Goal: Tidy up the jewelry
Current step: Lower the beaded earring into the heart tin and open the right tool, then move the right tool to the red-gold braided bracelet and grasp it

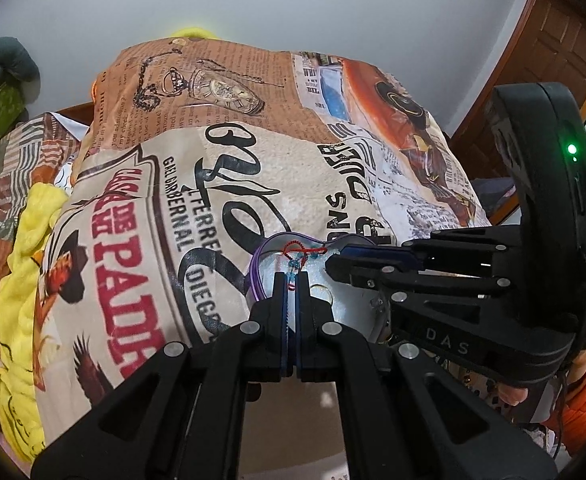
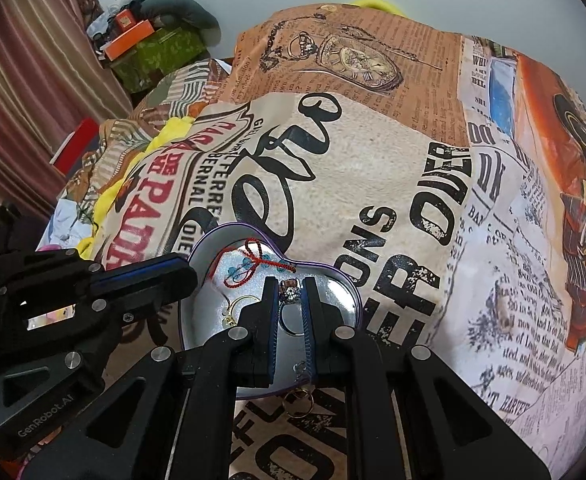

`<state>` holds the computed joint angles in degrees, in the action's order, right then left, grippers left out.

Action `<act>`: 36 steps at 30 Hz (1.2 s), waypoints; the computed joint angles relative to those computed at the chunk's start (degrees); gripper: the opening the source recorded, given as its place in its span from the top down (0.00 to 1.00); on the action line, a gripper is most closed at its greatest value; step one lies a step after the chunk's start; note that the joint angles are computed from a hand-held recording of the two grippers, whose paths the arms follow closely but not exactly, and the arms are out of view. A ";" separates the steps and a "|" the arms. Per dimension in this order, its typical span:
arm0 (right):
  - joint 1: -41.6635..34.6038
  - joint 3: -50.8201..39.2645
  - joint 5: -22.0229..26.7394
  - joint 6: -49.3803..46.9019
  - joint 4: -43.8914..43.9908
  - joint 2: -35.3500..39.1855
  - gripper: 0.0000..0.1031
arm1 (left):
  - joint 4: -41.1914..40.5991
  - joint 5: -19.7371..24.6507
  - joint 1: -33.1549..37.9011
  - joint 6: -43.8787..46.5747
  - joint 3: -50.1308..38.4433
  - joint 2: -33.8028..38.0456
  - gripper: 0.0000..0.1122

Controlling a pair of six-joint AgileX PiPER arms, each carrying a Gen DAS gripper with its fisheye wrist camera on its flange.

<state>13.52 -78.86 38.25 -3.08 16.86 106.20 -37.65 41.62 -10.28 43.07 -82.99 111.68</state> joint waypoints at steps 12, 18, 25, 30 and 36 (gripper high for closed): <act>-0.41 1.11 2.84 0.65 -0.06 -3.17 0.88 | 2.44 1.73 0.66 -2.10 1.57 -3.26 0.91; 0.56 4.34 0.94 4.59 -4.62 -8.50 0.70 | 3.10 1.45 0.69 -2.01 4.11 -7.07 0.82; 2.76 9.22 -0.67 10.93 -12.51 -15.80 0.66 | 3.56 1.39 0.15 -1.99 7.43 -11.92 0.69; 4.94 14.61 -1.70 16.79 -20.50 -21.03 0.66 | 3.20 1.04 -0.63 -0.67 10.98 -15.40 0.66; 6.43 21.01 -2.57 21.63 -26.38 -25.22 0.58 | 3.80 -0.21 -2.51 0.30 15.97 -18.38 0.64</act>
